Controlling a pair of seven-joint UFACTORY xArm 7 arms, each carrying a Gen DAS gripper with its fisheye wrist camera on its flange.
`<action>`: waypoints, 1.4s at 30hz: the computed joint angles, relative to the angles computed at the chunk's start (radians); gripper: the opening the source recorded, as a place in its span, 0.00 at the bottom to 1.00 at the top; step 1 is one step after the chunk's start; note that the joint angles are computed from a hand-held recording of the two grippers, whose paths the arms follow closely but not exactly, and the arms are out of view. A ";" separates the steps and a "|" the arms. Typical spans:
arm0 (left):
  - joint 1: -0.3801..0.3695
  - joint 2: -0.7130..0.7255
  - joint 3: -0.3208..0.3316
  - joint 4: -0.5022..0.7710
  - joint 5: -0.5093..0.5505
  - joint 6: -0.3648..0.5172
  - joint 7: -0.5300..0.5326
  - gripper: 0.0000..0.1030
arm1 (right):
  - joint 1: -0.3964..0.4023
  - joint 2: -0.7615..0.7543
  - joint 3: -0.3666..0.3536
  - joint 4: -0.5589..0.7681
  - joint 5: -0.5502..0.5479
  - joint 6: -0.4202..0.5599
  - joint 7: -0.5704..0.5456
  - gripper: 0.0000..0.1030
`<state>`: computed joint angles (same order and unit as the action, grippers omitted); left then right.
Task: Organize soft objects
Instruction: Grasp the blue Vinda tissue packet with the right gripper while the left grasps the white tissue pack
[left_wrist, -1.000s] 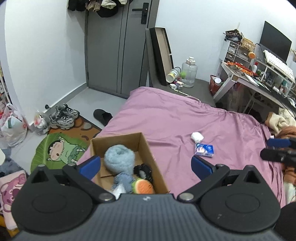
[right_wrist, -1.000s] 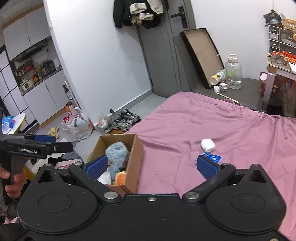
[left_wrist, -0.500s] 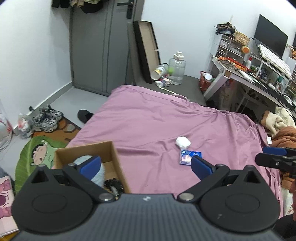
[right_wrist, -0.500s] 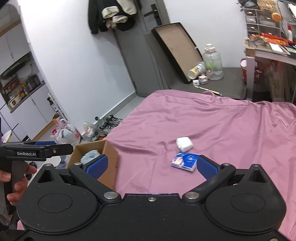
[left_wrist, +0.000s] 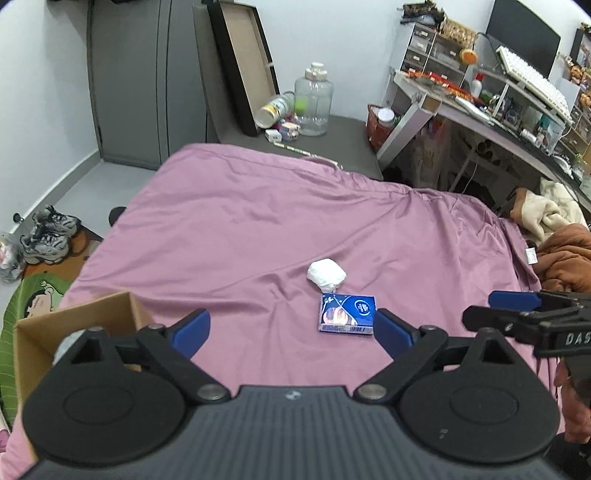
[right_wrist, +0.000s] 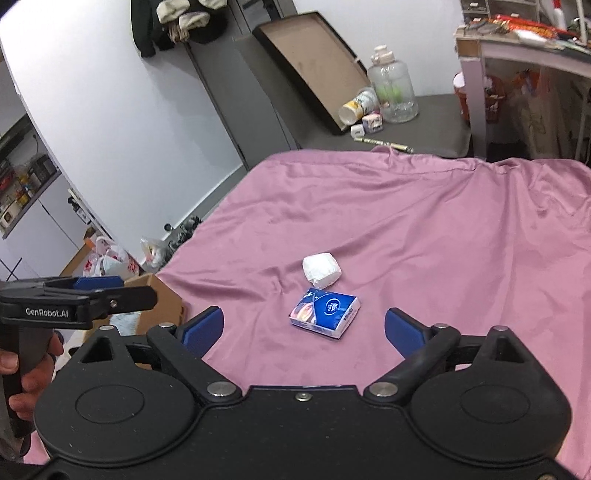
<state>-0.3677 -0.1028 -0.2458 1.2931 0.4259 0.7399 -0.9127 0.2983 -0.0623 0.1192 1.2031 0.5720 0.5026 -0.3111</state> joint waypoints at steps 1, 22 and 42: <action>0.002 0.017 0.000 0.011 0.004 -0.001 -0.002 0.89 | 0.000 0.022 0.000 0.016 0.000 0.003 -0.007 0.92; -0.027 0.189 0.081 0.087 -0.080 0.016 0.002 0.49 | -0.113 0.398 0.090 0.324 0.131 0.234 0.001 0.70; -0.027 0.204 0.100 0.062 -0.132 0.013 -0.053 0.34 | -0.117 0.534 0.137 0.419 0.143 0.219 0.180 0.55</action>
<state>-0.3946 0.1010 -0.1456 1.3555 0.2944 0.7532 -0.9659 0.1810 0.4713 0.2561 1.6218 0.7151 0.7218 -0.1316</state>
